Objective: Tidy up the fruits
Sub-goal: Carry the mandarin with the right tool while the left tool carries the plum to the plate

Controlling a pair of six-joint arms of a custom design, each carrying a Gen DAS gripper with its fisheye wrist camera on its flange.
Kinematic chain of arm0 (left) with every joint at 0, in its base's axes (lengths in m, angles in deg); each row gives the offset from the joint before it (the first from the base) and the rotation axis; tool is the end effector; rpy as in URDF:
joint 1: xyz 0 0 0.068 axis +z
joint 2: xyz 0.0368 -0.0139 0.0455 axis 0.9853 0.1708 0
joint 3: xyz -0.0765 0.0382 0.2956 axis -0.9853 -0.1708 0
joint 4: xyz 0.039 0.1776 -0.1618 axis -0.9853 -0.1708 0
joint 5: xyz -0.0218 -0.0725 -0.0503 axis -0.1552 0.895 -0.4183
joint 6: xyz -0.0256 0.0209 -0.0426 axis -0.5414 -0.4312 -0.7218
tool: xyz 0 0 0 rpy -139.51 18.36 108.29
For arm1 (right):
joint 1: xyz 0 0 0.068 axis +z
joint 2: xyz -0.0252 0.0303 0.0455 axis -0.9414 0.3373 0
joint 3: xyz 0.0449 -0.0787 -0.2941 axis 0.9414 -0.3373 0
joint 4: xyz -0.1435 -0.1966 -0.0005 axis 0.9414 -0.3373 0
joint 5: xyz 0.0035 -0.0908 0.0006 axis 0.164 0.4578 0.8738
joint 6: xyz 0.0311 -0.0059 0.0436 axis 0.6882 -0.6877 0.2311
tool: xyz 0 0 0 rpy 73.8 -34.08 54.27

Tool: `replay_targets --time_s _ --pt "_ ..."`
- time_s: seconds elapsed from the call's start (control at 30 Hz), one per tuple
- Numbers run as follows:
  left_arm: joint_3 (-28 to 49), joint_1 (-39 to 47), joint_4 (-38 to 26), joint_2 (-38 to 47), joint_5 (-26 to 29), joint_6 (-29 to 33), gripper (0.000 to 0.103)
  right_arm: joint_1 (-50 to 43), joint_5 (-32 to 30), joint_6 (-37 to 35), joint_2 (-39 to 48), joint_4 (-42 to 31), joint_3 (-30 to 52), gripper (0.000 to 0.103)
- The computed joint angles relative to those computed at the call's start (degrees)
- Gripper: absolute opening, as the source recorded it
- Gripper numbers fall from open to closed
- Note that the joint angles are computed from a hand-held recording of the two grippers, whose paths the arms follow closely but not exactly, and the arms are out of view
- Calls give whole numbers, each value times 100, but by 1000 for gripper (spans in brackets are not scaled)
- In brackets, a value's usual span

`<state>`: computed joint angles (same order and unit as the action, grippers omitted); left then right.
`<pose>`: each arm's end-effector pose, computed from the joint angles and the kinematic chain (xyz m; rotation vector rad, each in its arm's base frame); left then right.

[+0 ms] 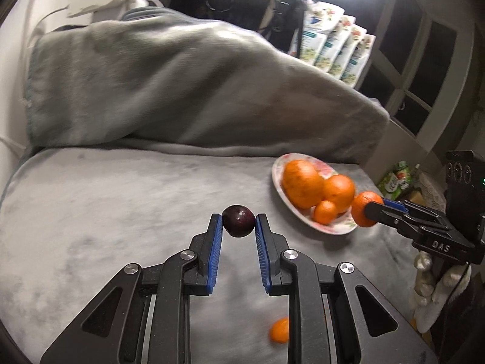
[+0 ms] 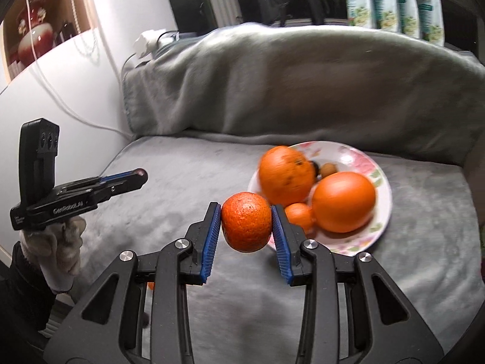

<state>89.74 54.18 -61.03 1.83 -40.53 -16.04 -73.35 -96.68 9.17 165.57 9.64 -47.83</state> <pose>0.1987 -0.0948 0.1684 -0.0336 2.2748 -0.4271 0.2619 0.0064 0.2027 -0.5810 2.2773 0.5696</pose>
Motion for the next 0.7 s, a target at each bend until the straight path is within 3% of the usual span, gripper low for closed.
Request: replay_targets --time_s 0.7 --pt "2016 -680 -565 1341 -103 359 21 -833 -217 -211 1011 -94 1096 36"
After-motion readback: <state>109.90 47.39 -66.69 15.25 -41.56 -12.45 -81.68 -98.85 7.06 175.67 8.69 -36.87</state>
